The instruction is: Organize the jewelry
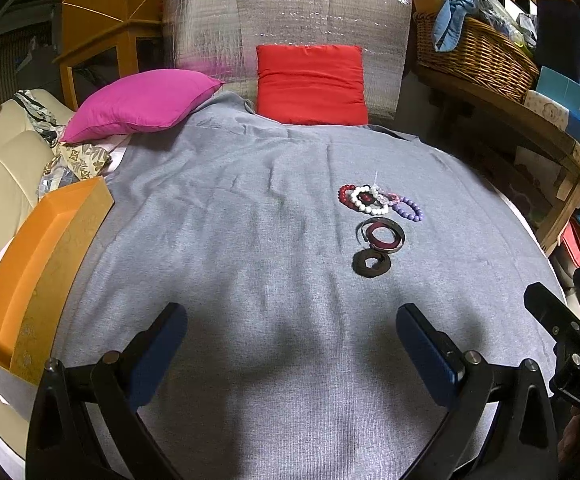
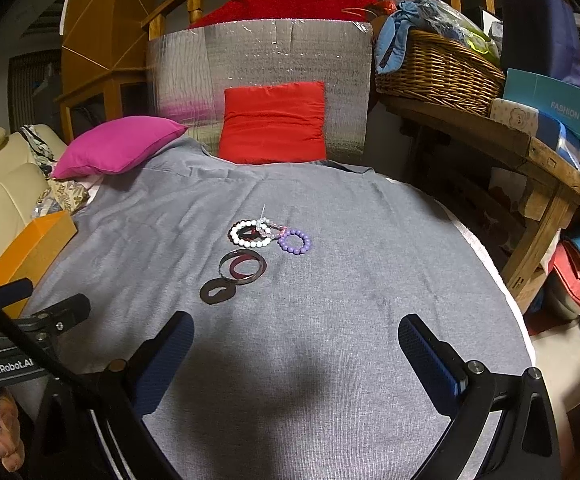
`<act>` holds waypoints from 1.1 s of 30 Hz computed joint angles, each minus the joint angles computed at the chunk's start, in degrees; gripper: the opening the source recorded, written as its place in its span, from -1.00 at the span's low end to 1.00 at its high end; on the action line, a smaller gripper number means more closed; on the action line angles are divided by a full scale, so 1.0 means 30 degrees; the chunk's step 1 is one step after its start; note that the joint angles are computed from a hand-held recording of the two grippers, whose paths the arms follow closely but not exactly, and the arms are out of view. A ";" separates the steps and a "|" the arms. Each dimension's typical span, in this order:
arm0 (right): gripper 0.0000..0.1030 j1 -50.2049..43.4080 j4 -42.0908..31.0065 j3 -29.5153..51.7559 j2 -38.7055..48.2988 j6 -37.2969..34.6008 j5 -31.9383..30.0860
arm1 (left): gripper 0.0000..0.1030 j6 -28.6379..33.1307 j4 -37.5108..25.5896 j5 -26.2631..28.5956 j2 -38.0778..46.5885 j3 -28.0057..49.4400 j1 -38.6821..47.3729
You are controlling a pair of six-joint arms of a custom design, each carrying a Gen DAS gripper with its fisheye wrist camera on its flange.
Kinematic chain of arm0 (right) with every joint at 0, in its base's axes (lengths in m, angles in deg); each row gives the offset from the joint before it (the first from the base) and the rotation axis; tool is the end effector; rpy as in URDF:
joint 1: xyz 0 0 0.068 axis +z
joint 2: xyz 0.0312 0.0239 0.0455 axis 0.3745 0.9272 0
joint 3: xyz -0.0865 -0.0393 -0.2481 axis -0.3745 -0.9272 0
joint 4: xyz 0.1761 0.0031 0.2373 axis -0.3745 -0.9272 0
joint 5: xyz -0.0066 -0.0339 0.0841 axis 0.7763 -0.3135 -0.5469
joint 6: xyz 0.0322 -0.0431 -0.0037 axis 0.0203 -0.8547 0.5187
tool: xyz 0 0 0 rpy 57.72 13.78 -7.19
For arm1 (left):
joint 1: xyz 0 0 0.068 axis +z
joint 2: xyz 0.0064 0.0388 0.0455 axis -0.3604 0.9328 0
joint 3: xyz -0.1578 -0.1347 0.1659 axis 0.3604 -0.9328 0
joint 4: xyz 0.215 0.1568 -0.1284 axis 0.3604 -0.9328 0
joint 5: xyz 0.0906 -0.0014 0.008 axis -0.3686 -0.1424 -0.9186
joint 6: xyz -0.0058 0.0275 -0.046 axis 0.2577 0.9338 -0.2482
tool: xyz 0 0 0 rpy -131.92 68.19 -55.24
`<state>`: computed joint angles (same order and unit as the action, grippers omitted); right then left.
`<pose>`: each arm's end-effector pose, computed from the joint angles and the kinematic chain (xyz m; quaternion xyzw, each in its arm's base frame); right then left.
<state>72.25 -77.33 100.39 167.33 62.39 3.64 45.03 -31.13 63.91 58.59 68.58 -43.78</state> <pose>0.2243 0.2238 0.2195 0.2816 0.8395 -0.1546 0.4383 0.3778 -0.1663 0.2091 0.2986 0.8672 -0.1449 0.3712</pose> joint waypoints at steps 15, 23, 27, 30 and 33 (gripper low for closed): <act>1.00 -0.0190 0.0417 -0.0359 -0.0120 -0.0087 -0.0186 | 1.00 0.0125 -0.0176 0.0155 0.0559 0.0237 0.0234; 1.00 -0.0431 0.2211 -0.2326 -0.0955 -0.0197 -0.0957 | 1.00 0.0779 -0.0259 -0.0283 0.2177 0.0660 0.0878; 1.00 -0.0852 0.4519 -0.3961 -0.1778 -0.1007 -0.1507 | 1.00 0.0912 -0.0389 -0.0696 0.2811 0.1005 0.0948; 1.00 -0.1584 0.7987 -0.5954 -0.3338 -0.2653 -0.2639 | 1.00 0.1065 -0.0449 -0.0794 0.3136 0.1237 0.0851; 0.96 -0.2661 1.0236 -0.7238 -0.4401 -0.3826 -0.3958 | 1.00 0.1102 -0.0206 -0.0810 0.3195 0.1187 0.0783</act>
